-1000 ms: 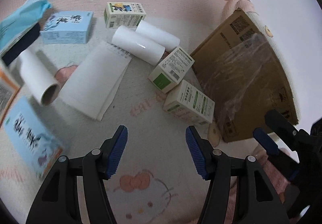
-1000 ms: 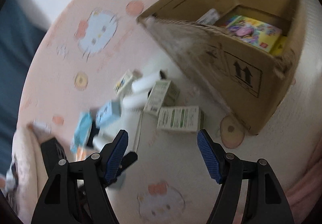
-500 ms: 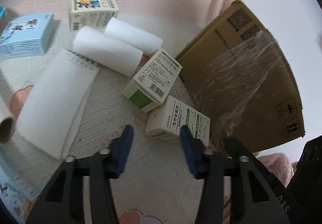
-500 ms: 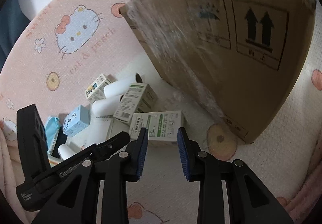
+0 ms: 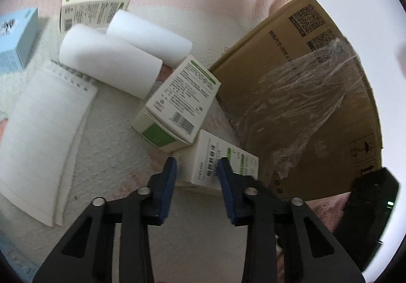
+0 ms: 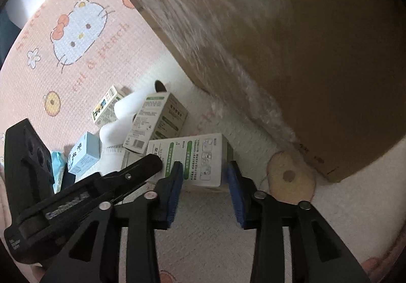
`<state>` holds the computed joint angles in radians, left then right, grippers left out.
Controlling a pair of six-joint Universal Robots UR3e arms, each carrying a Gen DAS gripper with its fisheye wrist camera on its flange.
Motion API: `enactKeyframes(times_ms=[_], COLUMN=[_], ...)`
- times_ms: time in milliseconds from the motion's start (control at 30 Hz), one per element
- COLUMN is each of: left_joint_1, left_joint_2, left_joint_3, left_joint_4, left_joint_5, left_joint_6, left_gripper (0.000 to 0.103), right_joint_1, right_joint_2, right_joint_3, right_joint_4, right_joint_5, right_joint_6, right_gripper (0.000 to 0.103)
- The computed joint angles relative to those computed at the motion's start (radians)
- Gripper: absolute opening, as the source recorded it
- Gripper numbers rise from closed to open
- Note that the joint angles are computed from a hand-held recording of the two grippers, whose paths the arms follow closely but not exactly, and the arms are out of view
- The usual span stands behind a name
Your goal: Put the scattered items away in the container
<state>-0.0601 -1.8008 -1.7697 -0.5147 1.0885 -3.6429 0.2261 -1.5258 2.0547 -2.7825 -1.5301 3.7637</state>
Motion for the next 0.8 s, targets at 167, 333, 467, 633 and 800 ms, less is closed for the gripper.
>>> enactKeyframes(times_ms=[167,333,467,633,800], left_joint_1=[0.015,0.021,0.051,0.055,0.078], left_joint_2=[0.047,0.144,0.27,0.407,0.479], left_joint_3=[-0.096,-0.154,-0.268,-0.397,-0.475], left_joint_4=[0.076,0.031,0.01,-0.042,-0.013], left_joint_5=[-0.027,-0.001,-0.029,-0.036,-0.031], left_joint_6=[-0.037,-0.044,-0.083,-0.12,-0.231], left_gripper=[0.03,0.029,0.029,0.029,0.032], right_joint_1=[-0.01,-0.016,0.018,0.009,-0.018], right_joint_2=[0.006,-0.016,-0.013,-0.009,-0.033], right_joint_3=[0.03,0.041,0.021,0.017,0.044], right_joint_4=[-0.056,-0.042,-0.041,-0.003,0.008], right_joint_5=[0.029,0.101,0.106,0.193,0.233], right_joint_6=[-0.063,-0.08,-0.121,-0.165,-0.166], right_gripper=[0.038,0.038,0.038,0.038,0.039])
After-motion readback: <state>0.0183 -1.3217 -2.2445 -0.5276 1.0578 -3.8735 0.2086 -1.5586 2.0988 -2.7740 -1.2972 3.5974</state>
